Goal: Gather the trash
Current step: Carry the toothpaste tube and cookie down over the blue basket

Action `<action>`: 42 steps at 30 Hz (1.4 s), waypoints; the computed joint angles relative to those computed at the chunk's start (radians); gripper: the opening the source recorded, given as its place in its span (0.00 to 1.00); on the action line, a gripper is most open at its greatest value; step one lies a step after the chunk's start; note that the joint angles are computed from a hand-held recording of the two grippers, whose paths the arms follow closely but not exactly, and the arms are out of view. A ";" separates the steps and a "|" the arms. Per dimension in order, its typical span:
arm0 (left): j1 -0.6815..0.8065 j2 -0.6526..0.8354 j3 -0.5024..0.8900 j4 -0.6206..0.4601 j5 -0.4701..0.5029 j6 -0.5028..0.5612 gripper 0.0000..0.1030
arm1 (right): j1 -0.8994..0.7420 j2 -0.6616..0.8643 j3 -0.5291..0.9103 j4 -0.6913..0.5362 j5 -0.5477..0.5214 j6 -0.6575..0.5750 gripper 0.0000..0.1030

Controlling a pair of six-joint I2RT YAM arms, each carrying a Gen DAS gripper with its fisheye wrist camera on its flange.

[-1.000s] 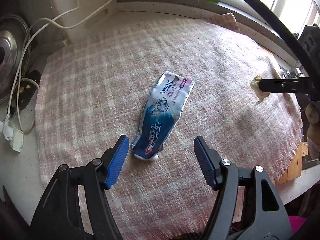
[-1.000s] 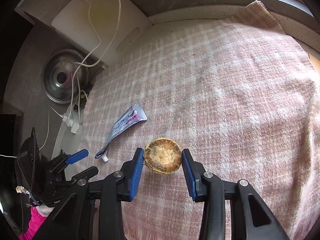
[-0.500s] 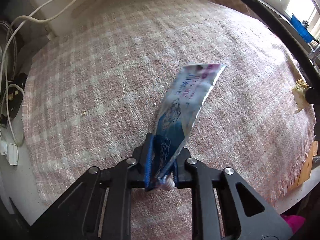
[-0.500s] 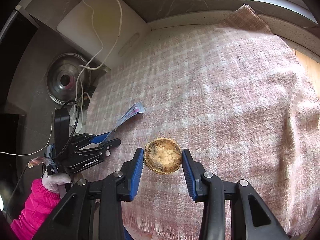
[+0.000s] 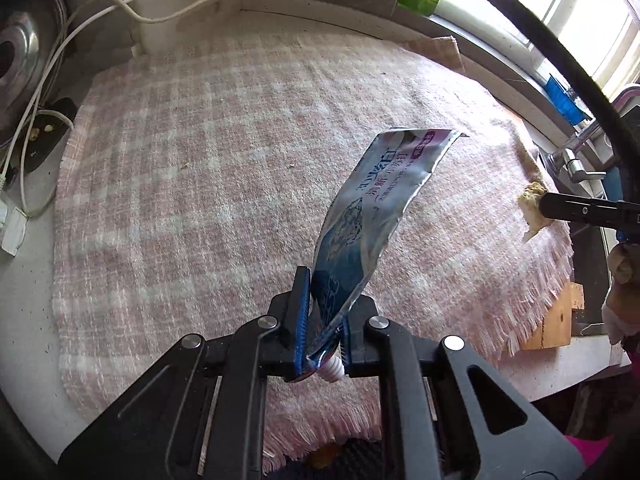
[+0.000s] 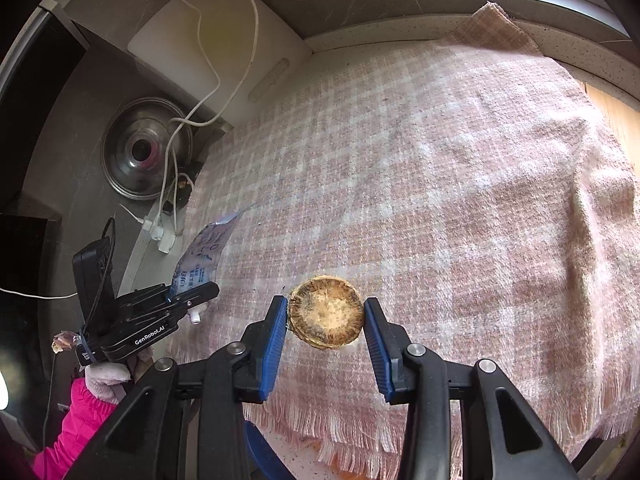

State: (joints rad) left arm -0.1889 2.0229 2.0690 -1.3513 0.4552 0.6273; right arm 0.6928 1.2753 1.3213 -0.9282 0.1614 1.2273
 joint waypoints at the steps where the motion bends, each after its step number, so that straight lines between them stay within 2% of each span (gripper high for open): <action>1: 0.010 -0.026 -0.033 0.010 0.007 0.005 0.11 | 0.016 0.007 0.011 -0.002 0.006 0.005 0.38; 8: 0.110 -0.215 -0.283 0.034 0.060 0.061 0.11 | 0.149 0.052 0.068 -0.003 0.043 0.064 0.38; 12: 0.171 -0.318 -0.433 0.056 0.058 0.088 0.11 | 0.230 0.092 0.100 -0.002 0.054 0.093 0.38; 22: 0.345 -0.463 -0.681 0.018 0.058 0.194 0.11 | 0.420 0.216 0.199 -0.036 0.087 0.143 0.38; 32: 0.463 -0.537 -0.928 0.058 -0.014 0.275 0.11 | 0.524 0.378 0.294 0.007 0.040 0.139 0.38; 42: 0.517 -0.551 -1.118 0.205 -0.124 0.272 0.11 | 0.552 0.523 0.343 0.045 -0.029 0.121 0.38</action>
State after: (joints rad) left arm 0.3279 1.4724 0.9508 -1.1461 0.3311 0.8993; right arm 1.2451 1.7988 1.6644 -0.8831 0.1320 1.3485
